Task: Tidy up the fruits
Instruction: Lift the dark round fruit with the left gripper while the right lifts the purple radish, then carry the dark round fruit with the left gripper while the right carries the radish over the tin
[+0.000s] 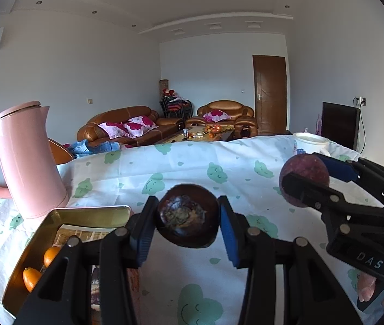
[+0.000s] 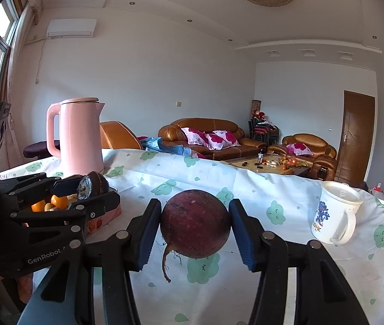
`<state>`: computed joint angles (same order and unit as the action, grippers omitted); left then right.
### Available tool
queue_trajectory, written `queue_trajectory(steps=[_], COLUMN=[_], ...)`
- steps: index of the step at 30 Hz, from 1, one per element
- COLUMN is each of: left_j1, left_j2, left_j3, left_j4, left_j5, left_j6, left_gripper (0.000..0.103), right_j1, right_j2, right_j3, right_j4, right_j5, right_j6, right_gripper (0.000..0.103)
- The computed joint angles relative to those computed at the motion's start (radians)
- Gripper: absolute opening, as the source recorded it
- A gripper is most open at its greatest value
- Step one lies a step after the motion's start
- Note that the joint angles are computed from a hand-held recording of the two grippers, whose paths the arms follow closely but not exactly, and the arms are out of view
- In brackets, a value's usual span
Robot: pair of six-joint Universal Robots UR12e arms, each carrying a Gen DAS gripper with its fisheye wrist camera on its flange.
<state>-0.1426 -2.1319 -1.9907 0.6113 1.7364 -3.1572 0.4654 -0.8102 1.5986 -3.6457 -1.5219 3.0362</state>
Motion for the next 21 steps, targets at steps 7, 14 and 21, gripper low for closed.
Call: queue_trajectory(steps=[7, 14, 21], left_j1=[0.028, 0.058, 0.082], left_j2=[0.031, 0.057, 0.075], left_j3=[-0.044, -0.082, -0.110], left_j4=[0.015, 0.024, 0.033], left_j5=[-0.017, -0.009, 0.004], left_j6=[-0.028, -0.050, -0.061], left_gripper=[0.046, 0.046, 0.046], right_j1=[0.010, 0.039, 0.063], right_j2=[-0.009, 0.000, 0.018], right_j3=[-0.015, -0.062, -0.103], right_j4=[0.040, 0.076, 0.110], right_j5=[0.047, 0.079, 0.095], right_j6=[0.018, -0.012, -0.030], right_gripper=[0.054, 0.054, 0.054])
